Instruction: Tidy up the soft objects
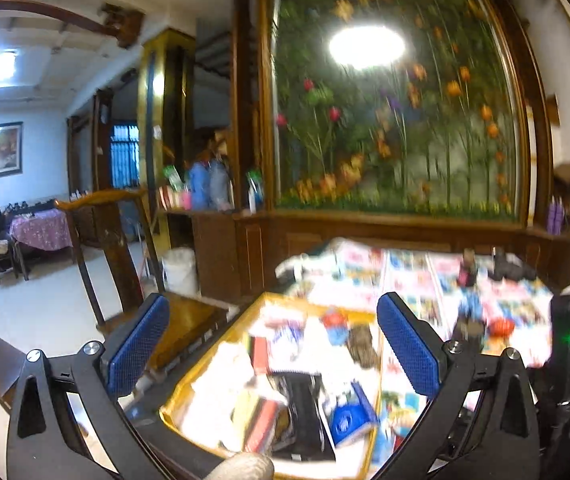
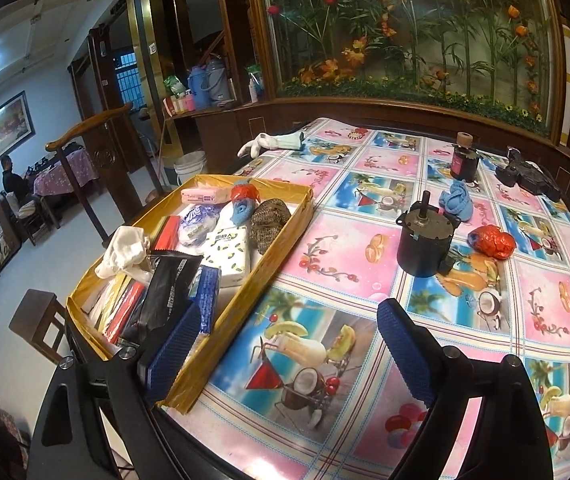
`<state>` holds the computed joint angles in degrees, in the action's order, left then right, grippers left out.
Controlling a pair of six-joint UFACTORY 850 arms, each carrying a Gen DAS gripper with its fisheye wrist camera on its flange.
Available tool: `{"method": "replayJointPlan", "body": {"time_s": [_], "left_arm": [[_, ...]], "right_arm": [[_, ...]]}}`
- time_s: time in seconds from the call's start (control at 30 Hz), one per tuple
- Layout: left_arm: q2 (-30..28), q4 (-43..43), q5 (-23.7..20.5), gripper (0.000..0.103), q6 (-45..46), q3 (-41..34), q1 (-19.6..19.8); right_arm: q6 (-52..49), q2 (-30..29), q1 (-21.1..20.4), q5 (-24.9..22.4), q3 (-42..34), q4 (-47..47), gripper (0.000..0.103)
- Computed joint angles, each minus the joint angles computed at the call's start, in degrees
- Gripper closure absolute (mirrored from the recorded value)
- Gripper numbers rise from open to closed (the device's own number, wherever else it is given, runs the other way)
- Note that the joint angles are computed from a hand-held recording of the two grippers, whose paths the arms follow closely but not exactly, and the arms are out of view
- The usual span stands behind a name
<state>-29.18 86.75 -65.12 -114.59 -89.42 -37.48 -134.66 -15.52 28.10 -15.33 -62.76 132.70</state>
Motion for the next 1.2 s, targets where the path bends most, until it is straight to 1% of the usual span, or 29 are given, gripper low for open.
{"method": "replayJointPlan", "body": {"time_s": [0.1, 0.17, 0.27, 0.4, 0.6, 0.97, 1.2], "left_arm": [[-0.5, -4.2, 3.0, 0.0, 2.3, -1.4, 0.2], [-0.5, -5.9, 4.4, 0.0, 2.4, -1.4, 0.5], [-1.2, -7.9, 4.4, 0.0, 3.8, -2.1, 0.7], [-1.8, -10.0, 4.9, 0.0, 5.4, -2.5, 1.0], [-2.3, -12.2, 6.0, 0.0, 7.2, -2.8, 1.9], [-2.9, -16.3, 9.0, 0.0, 9.6, -3.3, 3.5], [-3.3, -17.0, 9.3, 0.0, 10.2, -3.6, 3.8]], "right_arm": [[-5.4, 0.5, 0.3, 0.0, 0.7, 4.2, 0.012], [-6.2, 0.5, 0.5, 0.0, 0.9, 4.4, 0.012], [-7.3, 0.2, 1.0, 0.4, 0.8, 4.9, 0.012], [-13.1, -0.4, 2.1, 1.5, 0.4, 9.6, 0.012], [-13.1, -1.7, 3.0, 2.9, -1.0, 8.7, 0.012], [-9.3, -3.6, 3.5, 3.9, -3.0, 4.8, 0.012], [-8.8, -4.2, 3.7, 4.1, -3.4, 4.0, 0.012]]}}
